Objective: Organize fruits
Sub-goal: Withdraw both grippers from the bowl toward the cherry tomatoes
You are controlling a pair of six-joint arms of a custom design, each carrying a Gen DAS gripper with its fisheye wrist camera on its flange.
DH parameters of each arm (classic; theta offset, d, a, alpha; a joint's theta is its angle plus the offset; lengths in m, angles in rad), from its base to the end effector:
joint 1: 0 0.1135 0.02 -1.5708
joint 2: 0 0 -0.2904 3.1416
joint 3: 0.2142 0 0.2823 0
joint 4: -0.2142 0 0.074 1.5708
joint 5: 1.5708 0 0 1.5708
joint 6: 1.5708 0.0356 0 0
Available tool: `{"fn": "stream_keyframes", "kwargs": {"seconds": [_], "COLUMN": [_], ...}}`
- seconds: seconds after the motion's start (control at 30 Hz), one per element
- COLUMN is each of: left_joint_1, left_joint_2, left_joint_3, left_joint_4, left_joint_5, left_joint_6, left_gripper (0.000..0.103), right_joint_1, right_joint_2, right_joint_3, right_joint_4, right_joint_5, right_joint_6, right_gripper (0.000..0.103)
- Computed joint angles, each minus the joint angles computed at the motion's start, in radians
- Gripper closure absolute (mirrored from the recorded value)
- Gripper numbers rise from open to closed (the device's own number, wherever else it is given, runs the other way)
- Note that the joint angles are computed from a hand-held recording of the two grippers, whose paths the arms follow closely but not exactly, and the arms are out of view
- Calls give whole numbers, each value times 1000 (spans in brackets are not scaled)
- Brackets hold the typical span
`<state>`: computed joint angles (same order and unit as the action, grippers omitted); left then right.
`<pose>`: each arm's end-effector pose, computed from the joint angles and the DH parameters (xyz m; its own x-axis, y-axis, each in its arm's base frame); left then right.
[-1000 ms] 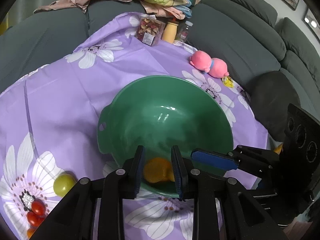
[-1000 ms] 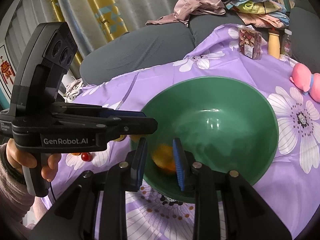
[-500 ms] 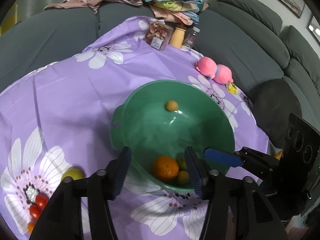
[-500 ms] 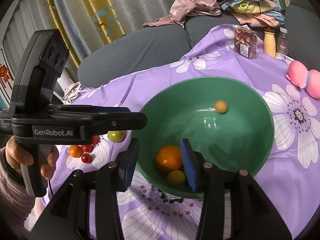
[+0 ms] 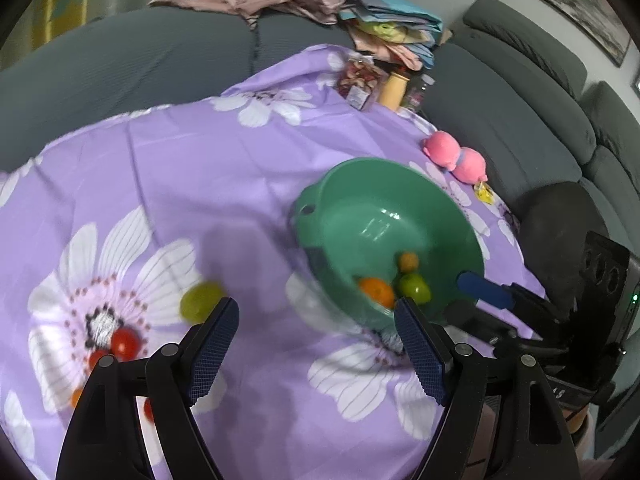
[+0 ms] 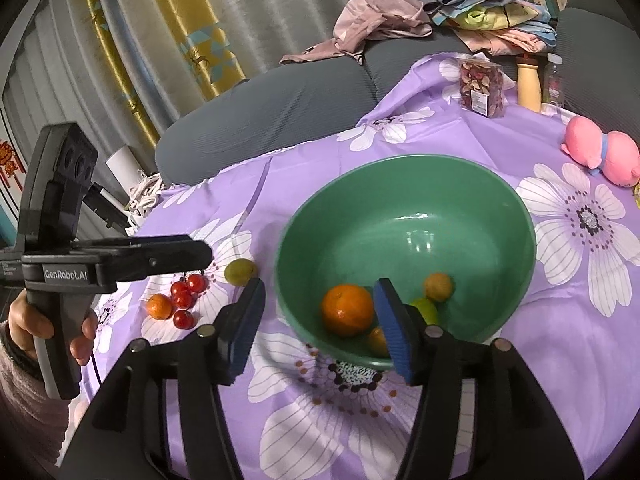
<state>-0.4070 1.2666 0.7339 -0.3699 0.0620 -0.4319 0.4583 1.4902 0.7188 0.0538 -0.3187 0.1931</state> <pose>0.2461 -0.1085 0.2162 -0.8348 -0.0951 -0.5423 0.0891 0.9486 -0.3035 0.2797 0.1504 0.1828 -0.7000 -0.1421 -0.6998 -0.5069 0.7892 0.3468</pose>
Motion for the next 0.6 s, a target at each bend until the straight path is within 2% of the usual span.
{"fn": "stream_keyframes", "kwargs": {"seconds": [0.6], "left_joint_1": [53], "left_joint_2": [-314], "left_joint_3": [-198], "left_joint_4": [-167], "left_joint_5": [-21], "left_joint_6": [-78], "left_gripper": [22], "right_joint_1": [145], "right_joint_2": [-118], "right_joint_3": [-36], "right_joint_4": [-91], "right_joint_5": [72], "right_joint_6": [4], "right_gripper": [38]}}
